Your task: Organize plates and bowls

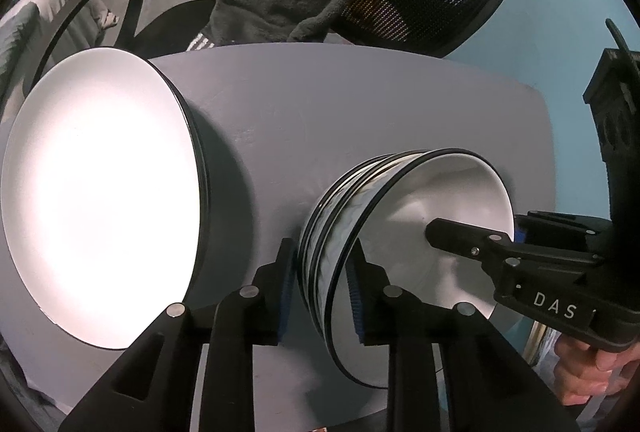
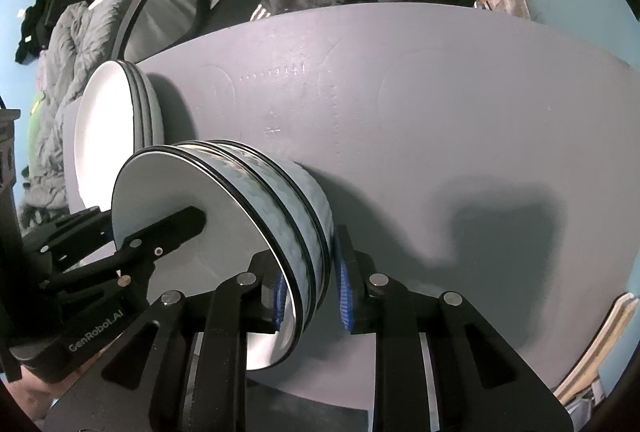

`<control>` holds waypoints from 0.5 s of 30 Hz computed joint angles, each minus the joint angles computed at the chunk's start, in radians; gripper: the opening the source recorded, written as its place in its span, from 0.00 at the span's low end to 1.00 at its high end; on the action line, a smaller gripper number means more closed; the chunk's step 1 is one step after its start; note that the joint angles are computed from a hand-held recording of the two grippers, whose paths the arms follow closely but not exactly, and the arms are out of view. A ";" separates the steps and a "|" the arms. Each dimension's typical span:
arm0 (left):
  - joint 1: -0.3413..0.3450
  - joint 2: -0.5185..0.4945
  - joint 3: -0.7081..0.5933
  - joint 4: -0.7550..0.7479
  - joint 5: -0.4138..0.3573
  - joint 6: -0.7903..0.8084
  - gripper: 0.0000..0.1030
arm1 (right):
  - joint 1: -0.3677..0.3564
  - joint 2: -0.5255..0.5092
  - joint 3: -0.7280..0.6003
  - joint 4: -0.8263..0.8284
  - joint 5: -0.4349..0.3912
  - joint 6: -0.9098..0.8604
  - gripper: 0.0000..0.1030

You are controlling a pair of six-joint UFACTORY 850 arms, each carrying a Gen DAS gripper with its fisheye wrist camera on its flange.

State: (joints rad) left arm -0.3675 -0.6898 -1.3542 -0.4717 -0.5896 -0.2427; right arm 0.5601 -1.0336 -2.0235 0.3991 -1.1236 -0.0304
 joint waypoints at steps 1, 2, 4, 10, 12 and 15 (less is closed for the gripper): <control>0.000 0.000 0.000 -0.005 0.000 0.002 0.26 | -0.002 -0.002 -0.001 0.005 0.000 -0.003 0.21; 0.001 0.000 0.001 -0.017 0.004 0.010 0.28 | -0.005 -0.002 0.000 0.013 -0.001 -0.007 0.21; 0.003 -0.001 0.003 -0.047 0.006 0.032 0.33 | -0.009 -0.003 0.002 0.028 -0.002 -0.020 0.22; 0.009 0.003 0.020 -0.116 0.022 0.084 0.34 | -0.013 -0.001 0.011 0.051 0.004 -0.027 0.23; 0.011 0.007 0.023 -0.109 0.022 0.078 0.29 | -0.010 0.011 0.026 0.042 0.018 -0.027 0.22; 0.011 0.020 0.035 -0.072 0.027 0.047 0.17 | -0.007 0.027 0.044 0.029 0.031 -0.027 0.19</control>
State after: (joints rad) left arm -0.3568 -0.6701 -1.3190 -0.5434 -0.5629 -0.1954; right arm 0.5530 -1.0066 -1.9796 0.4281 -1.0921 -0.0579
